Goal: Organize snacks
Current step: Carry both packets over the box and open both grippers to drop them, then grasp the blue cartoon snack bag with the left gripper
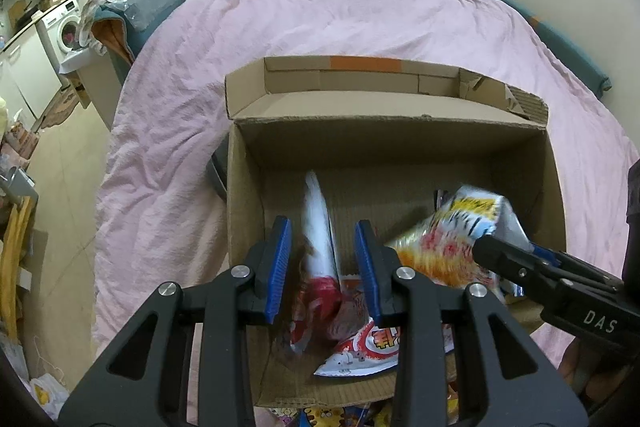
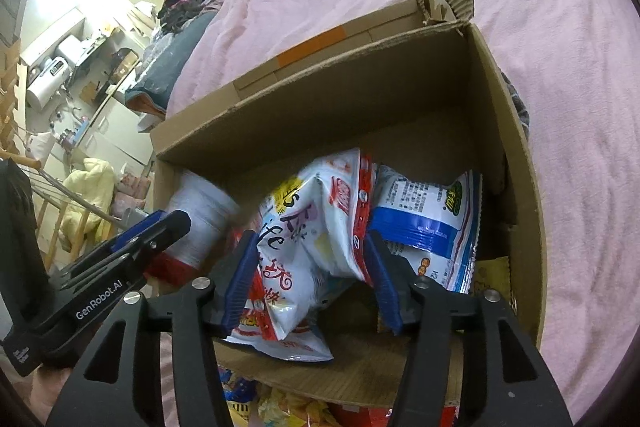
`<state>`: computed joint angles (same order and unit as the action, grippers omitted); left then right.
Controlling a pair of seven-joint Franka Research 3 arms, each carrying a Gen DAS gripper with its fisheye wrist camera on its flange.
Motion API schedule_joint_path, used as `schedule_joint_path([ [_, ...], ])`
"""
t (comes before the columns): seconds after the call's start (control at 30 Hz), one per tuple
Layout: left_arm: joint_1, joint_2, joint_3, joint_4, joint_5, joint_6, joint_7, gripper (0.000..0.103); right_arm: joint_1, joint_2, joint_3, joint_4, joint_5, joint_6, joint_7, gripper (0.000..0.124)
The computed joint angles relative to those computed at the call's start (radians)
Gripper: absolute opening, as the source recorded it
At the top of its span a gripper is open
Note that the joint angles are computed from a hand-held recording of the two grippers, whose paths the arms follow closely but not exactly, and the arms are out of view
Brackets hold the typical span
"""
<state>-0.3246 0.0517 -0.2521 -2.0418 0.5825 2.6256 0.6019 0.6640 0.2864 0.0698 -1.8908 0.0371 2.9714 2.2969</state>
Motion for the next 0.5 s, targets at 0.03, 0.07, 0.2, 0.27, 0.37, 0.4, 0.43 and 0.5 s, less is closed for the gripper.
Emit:
schedule_joint_path([
  [0.03, 0.0, -0.001, 0.0, 0.001, 0.002, 0.001, -0.002, 0.03, 0.004, -0.003, -0.005, -0.004, -0.005, 0.005, 0.005, 0.061],
  [0.07, 0.0, -0.002, 0.001, -0.001, 0.004, 0.004, -0.004, 0.034, 0.008, -0.006, -0.01, -0.008, -0.01, 0.013, 0.012, 0.063],
  [0.2, -0.001, -0.012, 0.002, -0.005, 0.05, 0.002, -0.047, 0.052, 0.017, -0.019, -0.023, -0.029, -0.022, 0.05, 0.03, 0.065],
  [0.27, 0.001, -0.016, 0.002, -0.006, 0.055, 0.006, -0.052, 0.064, 0.027, -0.024, -0.035, -0.036, -0.032, 0.063, 0.045, 0.073],
  [0.37, 0.003, -0.023, 0.002, -0.01, 0.081, 0.005, -0.085, 0.081, 0.048, -0.028, -0.063, -0.038, -0.062, 0.067, 0.075, 0.084],
  [0.4, 0.006, -0.027, 0.002, -0.017, 0.076, 0.018, -0.089, 0.082, 0.064, -0.03, -0.083, -0.037, -0.086, 0.064, 0.097, 0.087],
  [0.43, 0.008, -0.03, 0.003, -0.022, 0.069, 0.028, -0.089, 0.083, 0.078, -0.031, -0.101, -0.034, -0.112, 0.059, 0.121, 0.092],
  [0.5, 0.012, -0.034, 0.002, -0.028, 0.052, 0.033, -0.085, 0.083, 0.118, -0.039, -0.153, -0.036, -0.194, 0.05, 0.199, 0.097],
])
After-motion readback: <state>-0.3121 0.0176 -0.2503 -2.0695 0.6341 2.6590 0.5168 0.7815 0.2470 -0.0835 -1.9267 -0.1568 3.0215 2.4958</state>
